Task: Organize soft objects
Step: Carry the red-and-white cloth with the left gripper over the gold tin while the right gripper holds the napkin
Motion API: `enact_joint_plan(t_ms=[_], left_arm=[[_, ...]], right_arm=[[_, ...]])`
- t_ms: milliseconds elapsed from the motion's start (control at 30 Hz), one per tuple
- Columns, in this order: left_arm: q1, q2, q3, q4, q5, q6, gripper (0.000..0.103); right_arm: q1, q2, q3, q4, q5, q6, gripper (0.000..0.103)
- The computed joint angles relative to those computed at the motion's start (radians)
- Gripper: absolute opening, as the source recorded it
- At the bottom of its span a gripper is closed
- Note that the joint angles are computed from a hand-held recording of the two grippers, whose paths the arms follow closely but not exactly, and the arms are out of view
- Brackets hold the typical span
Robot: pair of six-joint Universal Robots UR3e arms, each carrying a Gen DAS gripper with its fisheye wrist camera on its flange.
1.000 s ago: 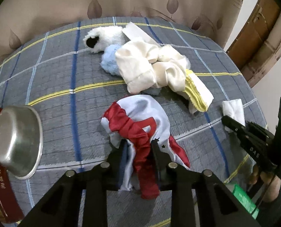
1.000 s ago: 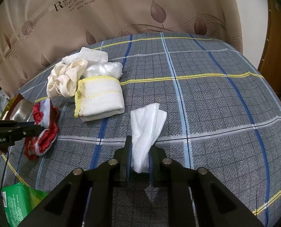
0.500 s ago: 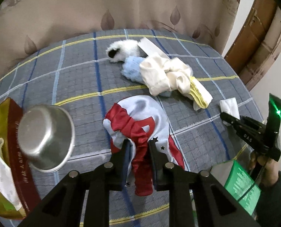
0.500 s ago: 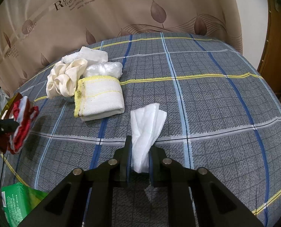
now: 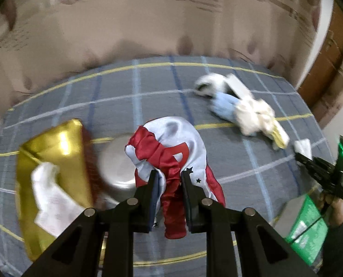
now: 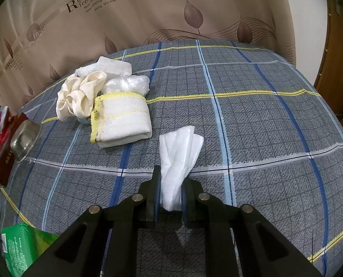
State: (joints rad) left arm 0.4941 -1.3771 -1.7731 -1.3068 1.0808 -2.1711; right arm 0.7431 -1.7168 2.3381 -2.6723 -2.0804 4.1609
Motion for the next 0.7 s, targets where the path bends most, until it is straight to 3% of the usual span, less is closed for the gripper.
enact_joint_plan(t_ms=[267, 700], left_arm=[[0.107, -0.176, 0.171, 0.055, 0.042, -0.053, 0.02], [0.151, -0.469, 0.393, 0.174, 0.164, -0.146, 0.02]], right_arm=[[0.001, 0.002, -0.001, 0.001, -0.002, 0.0, 0.013], [0.002, 0.005, -0.003, 0.002, -0.003, 0.001, 0.013]])
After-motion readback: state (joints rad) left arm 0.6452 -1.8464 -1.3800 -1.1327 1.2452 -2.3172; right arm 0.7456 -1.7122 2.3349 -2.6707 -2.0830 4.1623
